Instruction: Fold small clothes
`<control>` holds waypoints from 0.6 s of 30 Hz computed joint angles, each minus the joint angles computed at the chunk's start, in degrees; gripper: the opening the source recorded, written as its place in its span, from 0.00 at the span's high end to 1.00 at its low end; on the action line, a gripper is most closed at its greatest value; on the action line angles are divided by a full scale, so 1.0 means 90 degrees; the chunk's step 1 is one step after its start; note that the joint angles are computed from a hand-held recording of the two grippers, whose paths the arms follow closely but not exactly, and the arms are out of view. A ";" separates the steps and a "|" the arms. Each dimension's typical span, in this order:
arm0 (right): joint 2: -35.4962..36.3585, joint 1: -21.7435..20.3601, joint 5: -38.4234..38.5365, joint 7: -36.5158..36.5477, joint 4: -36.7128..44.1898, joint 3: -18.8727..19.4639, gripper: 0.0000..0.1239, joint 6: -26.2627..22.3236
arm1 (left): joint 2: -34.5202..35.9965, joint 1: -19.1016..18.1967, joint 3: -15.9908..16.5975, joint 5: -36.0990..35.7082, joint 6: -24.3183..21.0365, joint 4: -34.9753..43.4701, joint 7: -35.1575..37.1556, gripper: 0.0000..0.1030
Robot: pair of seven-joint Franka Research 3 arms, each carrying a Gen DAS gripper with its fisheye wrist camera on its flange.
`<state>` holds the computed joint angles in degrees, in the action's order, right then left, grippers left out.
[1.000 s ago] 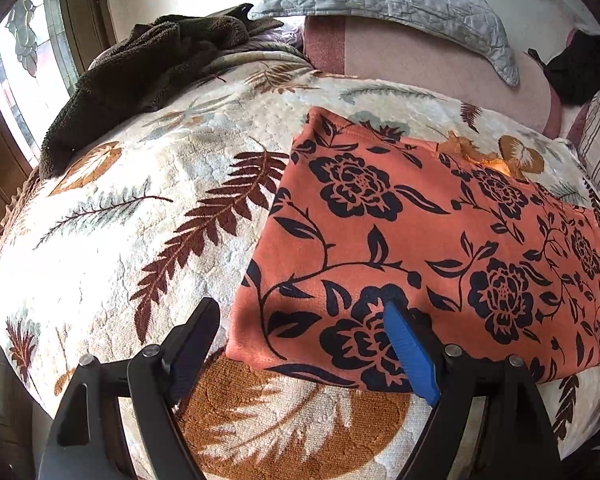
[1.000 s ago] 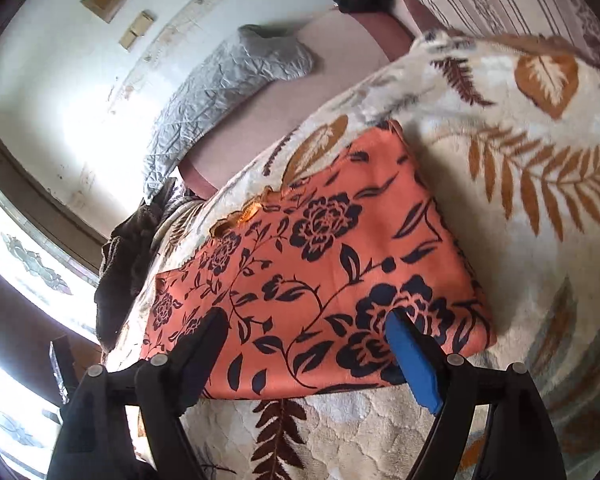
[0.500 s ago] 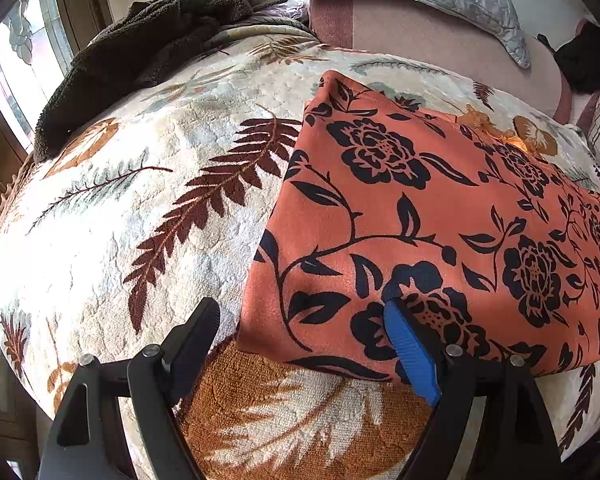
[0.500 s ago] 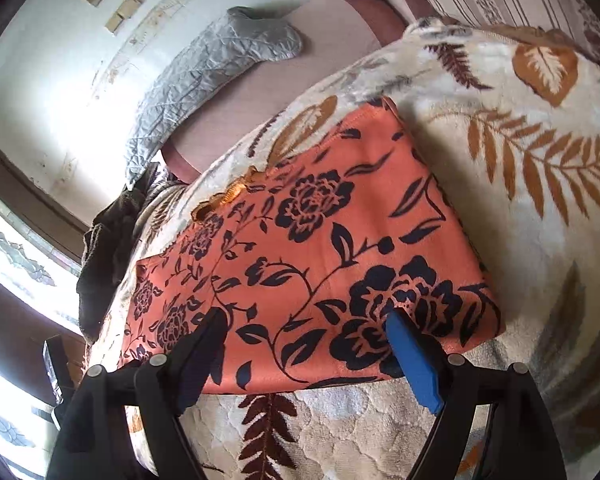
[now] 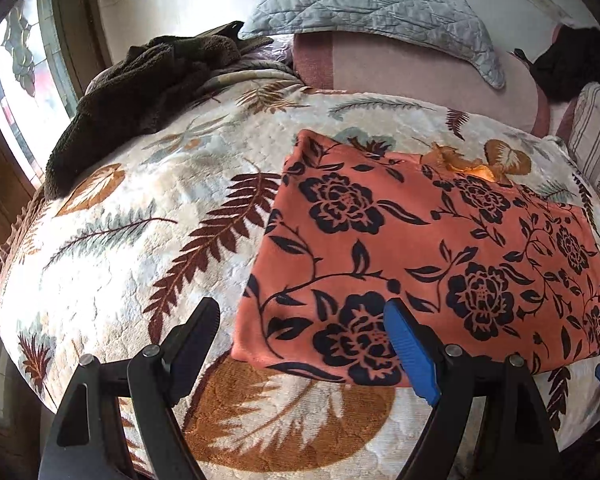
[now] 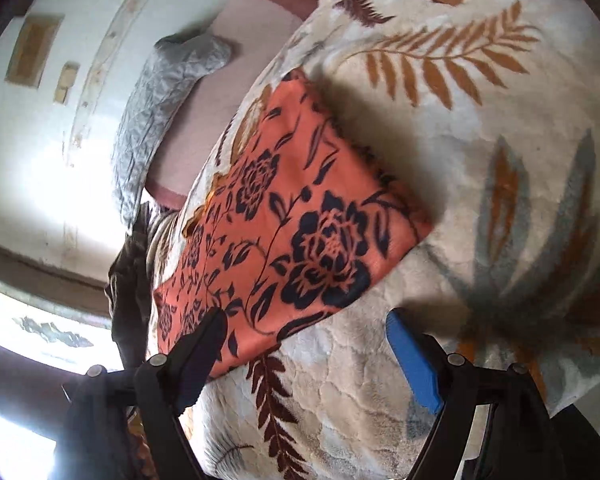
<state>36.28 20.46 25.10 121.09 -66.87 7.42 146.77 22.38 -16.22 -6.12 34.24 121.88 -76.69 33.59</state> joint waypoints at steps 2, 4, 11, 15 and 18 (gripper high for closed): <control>0.0247 -0.0107 0.0154 0.0157 0.0386 0.0046 0.32 -0.0200 | 0.0225 -0.0064 -0.0030 -0.0043 -0.0055 0.0327 0.0027 0.17; 0.0579 -0.0052 -0.0023 0.0376 0.0979 -0.0083 0.32 -0.0456 | 0.0503 -0.0161 -0.0035 -0.0103 -0.0174 0.0735 0.0095 0.17; 0.1033 -0.0025 -0.0265 0.0448 0.1594 -0.0081 0.31 -0.0378 | 0.1390 -0.0494 0.0104 -0.0282 -0.0551 0.2092 0.0504 0.17; 0.1030 0.0036 -0.0387 0.0411 0.1573 -0.0121 0.31 -0.0282 | 0.1785 -0.0617 0.0201 -0.0405 -0.0688 0.2675 0.0732 0.17; 0.1013 -0.0003 -0.0324 0.0364 0.1510 -0.0068 0.31 -0.0181 | 0.2053 -0.0679 0.0267 -0.0507 -0.0827 0.3075 0.0877 0.17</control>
